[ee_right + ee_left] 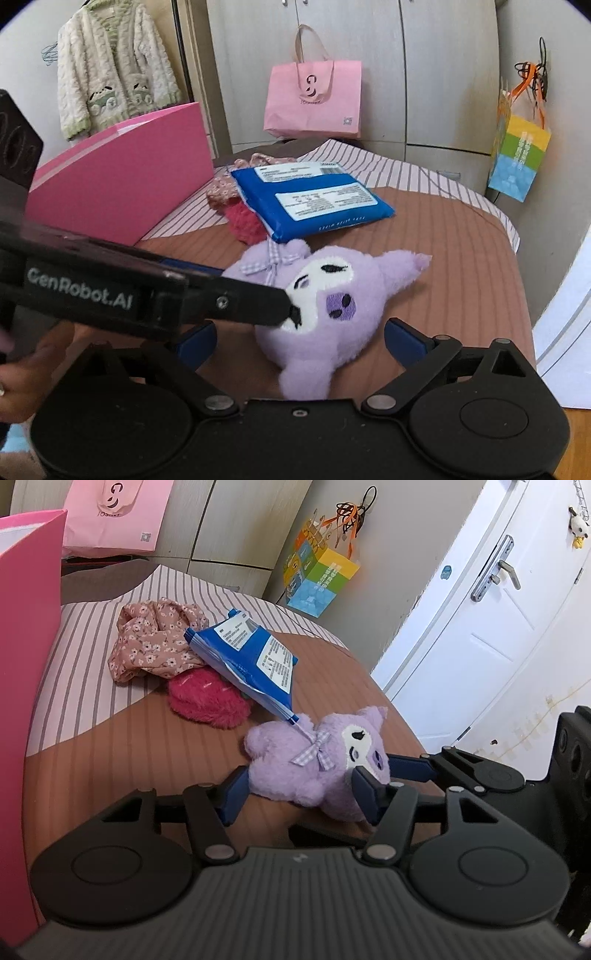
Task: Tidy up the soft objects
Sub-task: 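Grasp the purple plush toy with the right gripper, then carry the purple plush toy over the pink box with the right gripper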
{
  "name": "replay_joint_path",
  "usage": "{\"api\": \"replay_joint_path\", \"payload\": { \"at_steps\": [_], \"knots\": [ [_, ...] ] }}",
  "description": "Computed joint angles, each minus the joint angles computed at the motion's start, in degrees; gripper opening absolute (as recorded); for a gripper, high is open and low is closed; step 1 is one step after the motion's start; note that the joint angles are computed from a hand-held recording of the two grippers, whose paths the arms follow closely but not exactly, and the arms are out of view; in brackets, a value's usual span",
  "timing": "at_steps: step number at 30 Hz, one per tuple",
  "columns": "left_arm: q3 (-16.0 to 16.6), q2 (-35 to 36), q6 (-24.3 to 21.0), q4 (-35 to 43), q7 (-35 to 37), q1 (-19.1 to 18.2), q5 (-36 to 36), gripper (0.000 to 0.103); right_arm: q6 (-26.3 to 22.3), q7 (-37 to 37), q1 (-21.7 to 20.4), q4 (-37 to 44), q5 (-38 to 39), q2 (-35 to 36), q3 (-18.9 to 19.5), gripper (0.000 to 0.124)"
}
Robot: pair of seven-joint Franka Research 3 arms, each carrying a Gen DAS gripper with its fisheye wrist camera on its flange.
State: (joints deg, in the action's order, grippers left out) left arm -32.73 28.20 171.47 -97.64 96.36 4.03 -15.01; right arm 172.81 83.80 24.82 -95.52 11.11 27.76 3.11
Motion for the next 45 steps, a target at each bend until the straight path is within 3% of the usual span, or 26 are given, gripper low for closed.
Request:
{"api": "replay_joint_path", "payload": {
  "at_steps": [2, 4, 6, 8, 14, 19, 26, 29, 36, 41, 45],
  "knots": [
    [0.0, -0.1, 0.3, -0.2, 0.2, -0.1, 0.3, 0.059, 2.0, 2.4, 3.0, -1.1, -2.0, -0.2, -3.4, 0.09],
    [-0.3, -0.3, 0.5, -0.6, 0.7, 0.1, 0.6, 0.059, 3.9, 2.7, 3.6, -2.2, -2.7, -0.5, -3.9, 0.086],
    [-0.4, -0.6, 0.4, -0.9, 0.9, 0.0, 1.0, 0.059, 4.9, 5.9, 8.1, -3.0, -4.9, -0.7, -9.2, 0.082],
    [-0.9, -0.9, -0.2, -1.1, 1.3, 0.1, 0.8, 0.059, 5.1, 8.4, 10.6, -3.3, -6.6, -0.7, -12.3, 0.081],
    [2.3, -3.2, 1.2, -3.4, -1.3, -3.0, 2.9, 0.059, 6.1, 15.8, 17.0, -5.1, -11.3, -1.1, -19.6, 0.08],
    [3.5, -5.7, 0.3, -5.4, -3.1, -3.7, 3.2, 0.058, 7.6, 17.1, 16.1, -7.8, -11.2, -2.9, -18.0, 0.079],
    [6.7, -9.8, -0.3, -9.2, -6.4, -6.5, 3.2, 0.057, 7.7, 19.7, 19.4, -10.2, -11.4, -4.6, -20.4, 0.079],
    [7.0, -11.6, 0.5, -11.1, -6.4, -6.7, 2.6, 0.055, 7.9, 20.2, 19.0, -11.3, -11.8, -5.6, -19.4, 0.079],
    [5.5, -15.4, 2.2, -15.3, -2.6, -5.3, -1.8, 0.05, 8.8, 20.3, 19.0, -13.8, -12.5, -8.1, -18.6, 0.078],
    [3.8, -18.7, 3.5, -18.6, 4.2, -4.1, -9.6, 0.049, 9.2, 20.1, 19.4, -15.8, -13.3, -10.1, -18.1, 0.078],
    [5.6, -21.9, 4.8, -21.8, 7.1, -5.9, -13.0, 0.038, 8.9, 21.9, 23.5, -17.0, -16.0, -11.3, -21.8, 0.078]
  ]
}}
